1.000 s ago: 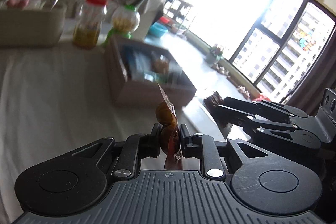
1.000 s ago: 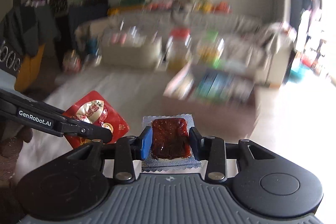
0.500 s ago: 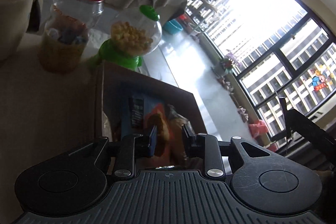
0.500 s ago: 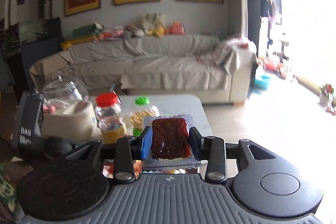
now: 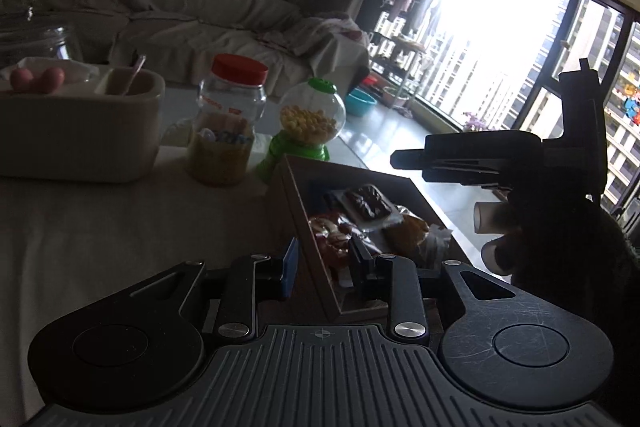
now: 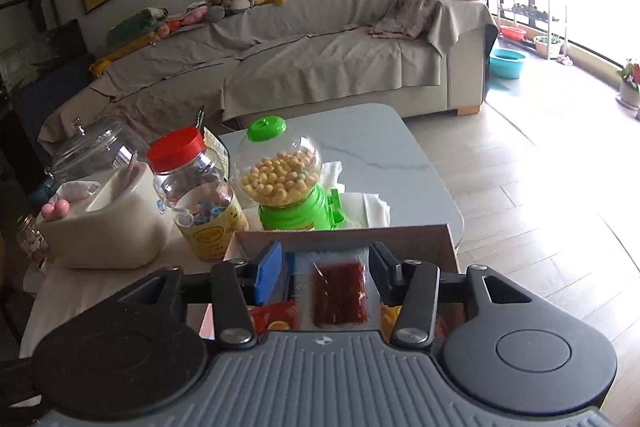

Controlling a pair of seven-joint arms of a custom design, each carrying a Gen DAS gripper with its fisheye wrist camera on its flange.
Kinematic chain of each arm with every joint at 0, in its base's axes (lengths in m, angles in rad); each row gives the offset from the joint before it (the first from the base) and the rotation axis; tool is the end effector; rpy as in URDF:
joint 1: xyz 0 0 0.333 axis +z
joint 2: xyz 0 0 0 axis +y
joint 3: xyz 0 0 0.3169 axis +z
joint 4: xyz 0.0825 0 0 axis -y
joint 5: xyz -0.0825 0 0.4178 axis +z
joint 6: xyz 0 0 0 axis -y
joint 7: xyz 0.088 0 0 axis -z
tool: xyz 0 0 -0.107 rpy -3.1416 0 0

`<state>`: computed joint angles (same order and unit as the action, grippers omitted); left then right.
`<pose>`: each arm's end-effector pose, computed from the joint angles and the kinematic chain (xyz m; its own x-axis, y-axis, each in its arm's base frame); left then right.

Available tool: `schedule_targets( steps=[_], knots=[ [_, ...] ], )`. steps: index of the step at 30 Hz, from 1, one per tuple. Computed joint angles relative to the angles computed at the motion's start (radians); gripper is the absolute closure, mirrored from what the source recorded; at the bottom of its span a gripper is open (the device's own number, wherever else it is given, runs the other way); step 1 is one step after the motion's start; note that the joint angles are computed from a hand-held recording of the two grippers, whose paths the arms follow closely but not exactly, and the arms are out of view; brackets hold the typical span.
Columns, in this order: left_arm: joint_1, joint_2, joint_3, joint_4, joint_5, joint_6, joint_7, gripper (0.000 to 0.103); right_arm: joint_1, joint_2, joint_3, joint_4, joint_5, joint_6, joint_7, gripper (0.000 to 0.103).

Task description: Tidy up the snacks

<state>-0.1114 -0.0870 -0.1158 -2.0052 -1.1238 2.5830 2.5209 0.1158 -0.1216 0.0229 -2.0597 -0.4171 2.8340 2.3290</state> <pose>0.5951 -0.1230 0.5515 -0.5169 -0.7808 0.3509 -0.6161 0.0547 -0.7858 0.5912 0.1042 0.5822 -0.1725 -0.9629 -0.2073 -0.5751 0.2694 -0.7725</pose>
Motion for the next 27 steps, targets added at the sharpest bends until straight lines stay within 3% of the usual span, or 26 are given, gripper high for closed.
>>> schedule_targets(
  steps=[7, 11, 16, 22, 27],
  knots=[
    [-0.019, -0.202, 0.039, -0.181, -0.057, -0.019, 0.069, 0.073, -0.001, -0.269, 0.083, -0.251, -0.065, 0.040, 0.114, 0.049],
    [-0.061, -0.366, 0.056, -0.336, -0.033, 0.031, 0.089, 0.077, 0.015, -0.468, 0.166, -0.425, -0.082, 0.010, 0.175, 0.043],
    [-0.076, -0.561, 0.048, -0.524, 0.083, 0.073, -0.013, 0.083, 0.088, -0.651, 0.238, -0.586, -0.058, -0.057, 0.242, 0.039],
    [-0.080, -0.715, -0.010, -0.667, 0.243, 0.155, -0.139, 0.085, 0.114, -0.801, 0.333, -0.666, -0.085, -0.176, 0.368, 0.035],
    [-0.136, -0.759, 0.020, -0.686, 0.316, 0.150, -0.183, 0.085, 0.133, -0.861, 0.352, -0.672, -0.122, -0.250, 0.429, 0.030]
  ],
)
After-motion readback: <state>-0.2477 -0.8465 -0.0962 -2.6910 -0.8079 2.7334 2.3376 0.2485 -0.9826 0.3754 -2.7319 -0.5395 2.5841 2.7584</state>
